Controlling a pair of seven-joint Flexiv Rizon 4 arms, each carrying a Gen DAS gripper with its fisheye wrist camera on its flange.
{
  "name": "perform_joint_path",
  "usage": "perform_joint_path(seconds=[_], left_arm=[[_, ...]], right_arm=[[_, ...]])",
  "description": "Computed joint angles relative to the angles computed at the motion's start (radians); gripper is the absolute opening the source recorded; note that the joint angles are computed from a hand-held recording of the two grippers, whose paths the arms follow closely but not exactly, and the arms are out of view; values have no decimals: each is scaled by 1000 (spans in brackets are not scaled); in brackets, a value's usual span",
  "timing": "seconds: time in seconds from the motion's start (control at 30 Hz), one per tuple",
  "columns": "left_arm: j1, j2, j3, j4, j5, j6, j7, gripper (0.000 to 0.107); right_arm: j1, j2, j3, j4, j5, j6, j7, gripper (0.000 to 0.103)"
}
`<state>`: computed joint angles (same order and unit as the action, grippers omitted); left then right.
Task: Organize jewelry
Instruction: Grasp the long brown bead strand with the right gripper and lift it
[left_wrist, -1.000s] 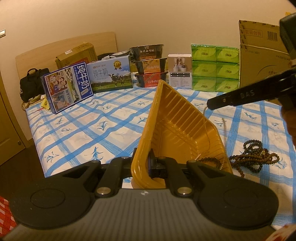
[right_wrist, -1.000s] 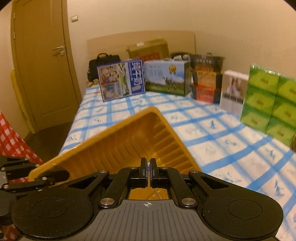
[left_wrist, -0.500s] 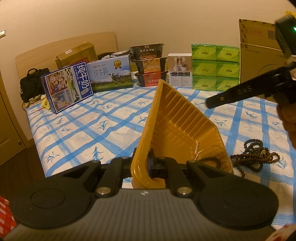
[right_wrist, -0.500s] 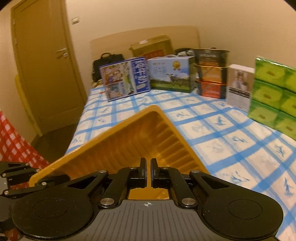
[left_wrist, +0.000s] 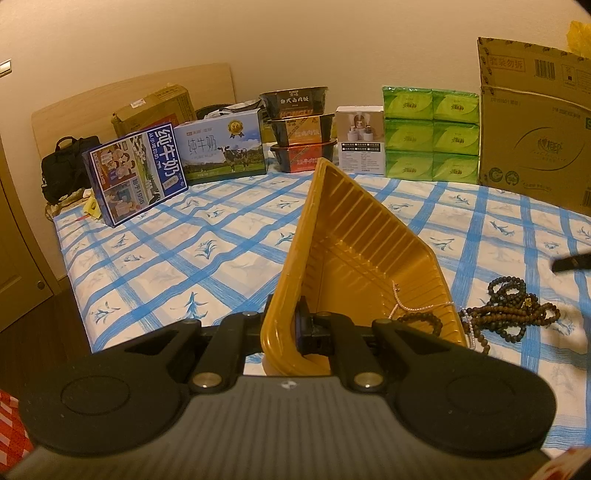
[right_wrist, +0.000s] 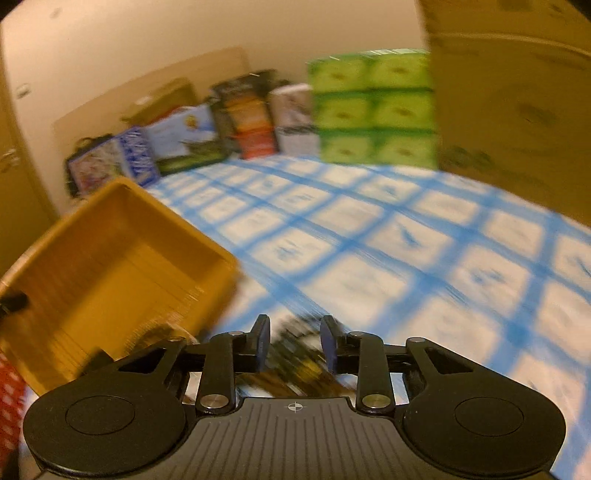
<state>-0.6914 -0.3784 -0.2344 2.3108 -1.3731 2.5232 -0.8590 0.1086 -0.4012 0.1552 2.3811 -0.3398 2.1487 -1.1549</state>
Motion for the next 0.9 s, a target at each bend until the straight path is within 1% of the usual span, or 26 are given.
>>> perform_joint_path(seconds=[0.13, 0.27, 0.4, 0.6, 0.73, 0.77, 0.8, 0.83, 0.9], left_arm=[[0, 4, 1, 5, 0, -1, -1, 7], [0, 5, 1, 7, 1, 0, -2, 7], [2, 7, 2, 13, 4, -2, -4, 7], [2, 10, 4, 22, 2, -5, -1, 7], [2, 11, 4, 23, 3, -6, -3, 7], [3, 12, 4, 25, 4, -6, -3, 7], [2, 12, 4, 24, 3, -6, -3, 7], [2, 12, 4, 24, 3, -6, -2, 7], [1, 12, 3, 26, 0, -5, -3, 7]], right_arm=[[25, 9, -32, 62, 74, 5, -39, 34], [79, 4, -65, 95, 154, 17, -128, 35], [88, -16, -62, 92, 177, 26, -174, 35], [81, -67, -56, 32, 171, 2, -185, 35], [145, -81, -101, 3, 232, -22, -229, 34], [172, -81, -121, -1, 253, -36, -249, 33], [209, -82, -147, -4, 283, -47, -276, 27], [242, -83, -171, -7, 313, -55, -301, 25], [255, -90, -175, -12, 338, -56, -321, 23]])
